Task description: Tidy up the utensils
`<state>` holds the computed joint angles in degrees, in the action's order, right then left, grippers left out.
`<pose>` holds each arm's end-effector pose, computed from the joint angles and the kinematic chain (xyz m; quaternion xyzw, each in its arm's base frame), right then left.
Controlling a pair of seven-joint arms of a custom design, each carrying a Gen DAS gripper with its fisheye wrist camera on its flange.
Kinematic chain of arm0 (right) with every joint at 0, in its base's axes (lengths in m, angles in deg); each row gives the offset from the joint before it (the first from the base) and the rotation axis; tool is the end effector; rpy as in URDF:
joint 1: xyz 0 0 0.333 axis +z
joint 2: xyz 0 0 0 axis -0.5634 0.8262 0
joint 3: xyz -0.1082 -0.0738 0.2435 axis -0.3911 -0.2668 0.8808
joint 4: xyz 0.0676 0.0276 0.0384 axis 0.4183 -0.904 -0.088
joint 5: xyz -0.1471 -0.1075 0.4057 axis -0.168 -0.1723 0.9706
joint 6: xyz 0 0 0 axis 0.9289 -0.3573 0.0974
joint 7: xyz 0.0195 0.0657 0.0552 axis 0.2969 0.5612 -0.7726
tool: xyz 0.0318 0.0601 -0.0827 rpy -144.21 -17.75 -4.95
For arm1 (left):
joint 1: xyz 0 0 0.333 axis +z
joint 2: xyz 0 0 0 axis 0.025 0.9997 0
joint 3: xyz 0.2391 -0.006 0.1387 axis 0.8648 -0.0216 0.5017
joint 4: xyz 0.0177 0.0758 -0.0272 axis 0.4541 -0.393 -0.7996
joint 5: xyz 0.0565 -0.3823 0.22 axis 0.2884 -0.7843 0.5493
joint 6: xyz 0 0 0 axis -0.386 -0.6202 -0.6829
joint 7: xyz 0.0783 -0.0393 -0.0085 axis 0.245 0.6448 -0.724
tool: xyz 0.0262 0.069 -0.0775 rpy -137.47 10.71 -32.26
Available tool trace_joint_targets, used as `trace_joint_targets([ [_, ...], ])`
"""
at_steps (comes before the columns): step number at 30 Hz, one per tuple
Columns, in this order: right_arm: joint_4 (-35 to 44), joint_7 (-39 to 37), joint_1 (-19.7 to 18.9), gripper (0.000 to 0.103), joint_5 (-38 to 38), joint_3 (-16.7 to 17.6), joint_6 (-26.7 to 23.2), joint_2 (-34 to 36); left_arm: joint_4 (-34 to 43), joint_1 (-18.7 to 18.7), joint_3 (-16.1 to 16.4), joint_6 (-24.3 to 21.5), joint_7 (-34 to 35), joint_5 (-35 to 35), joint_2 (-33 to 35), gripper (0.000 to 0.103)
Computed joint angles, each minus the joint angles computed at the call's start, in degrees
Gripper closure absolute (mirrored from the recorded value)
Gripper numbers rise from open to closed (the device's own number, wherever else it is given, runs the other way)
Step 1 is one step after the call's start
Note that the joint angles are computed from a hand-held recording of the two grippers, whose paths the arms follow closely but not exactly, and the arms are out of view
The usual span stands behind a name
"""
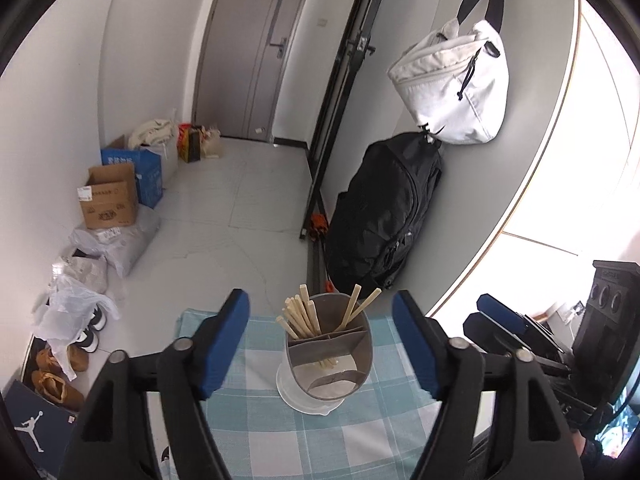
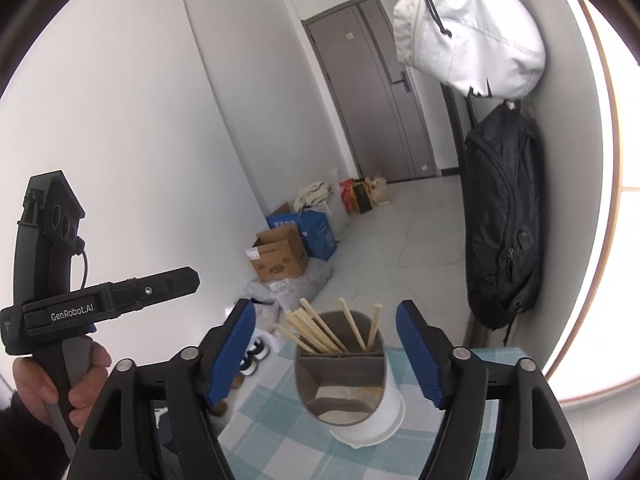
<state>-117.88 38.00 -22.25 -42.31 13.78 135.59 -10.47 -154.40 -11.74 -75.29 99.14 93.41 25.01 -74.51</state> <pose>0.4485 0.1252 0.6928 -0.5624 0.6099 -0.2622 0.4928 0.5271 -0.2231 0.7587 -0.4877 0.7409 -0.4492 0.1069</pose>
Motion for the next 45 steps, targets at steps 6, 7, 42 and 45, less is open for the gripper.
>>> trace_joint_targets([
  [6, -4.19, 2.54, -1.86, 0.01, -2.17, 3.07, 2.09, -5.86, -6.37, -0.77, -0.12, 4.3, -0.23, 1.73, -6.07, 0.023],
  [7, -5.17, 2.98, -2.07, 0.009, -2.58, 3.53, 2.73, -7.05, -7.33, -1.0, -0.04, 4.91, -0.26, 1.97, -6.96, 0.022],
  [42, -29.63, 7.02, -4.77, 0.0, -7.23, 8.73, 17.93, -22.89, -37.68, -3.96, -1.27, 33.52, -13.88, 18.0, -19.98, 0.01],
  [45, -29.63, 6.64, -4.31, 0.0, -7.09, 8.47, 17.8, -21.97, -37.19, -4.66, -0.48, 32.19, -14.1, 18.23, -19.31, 0.01],
])
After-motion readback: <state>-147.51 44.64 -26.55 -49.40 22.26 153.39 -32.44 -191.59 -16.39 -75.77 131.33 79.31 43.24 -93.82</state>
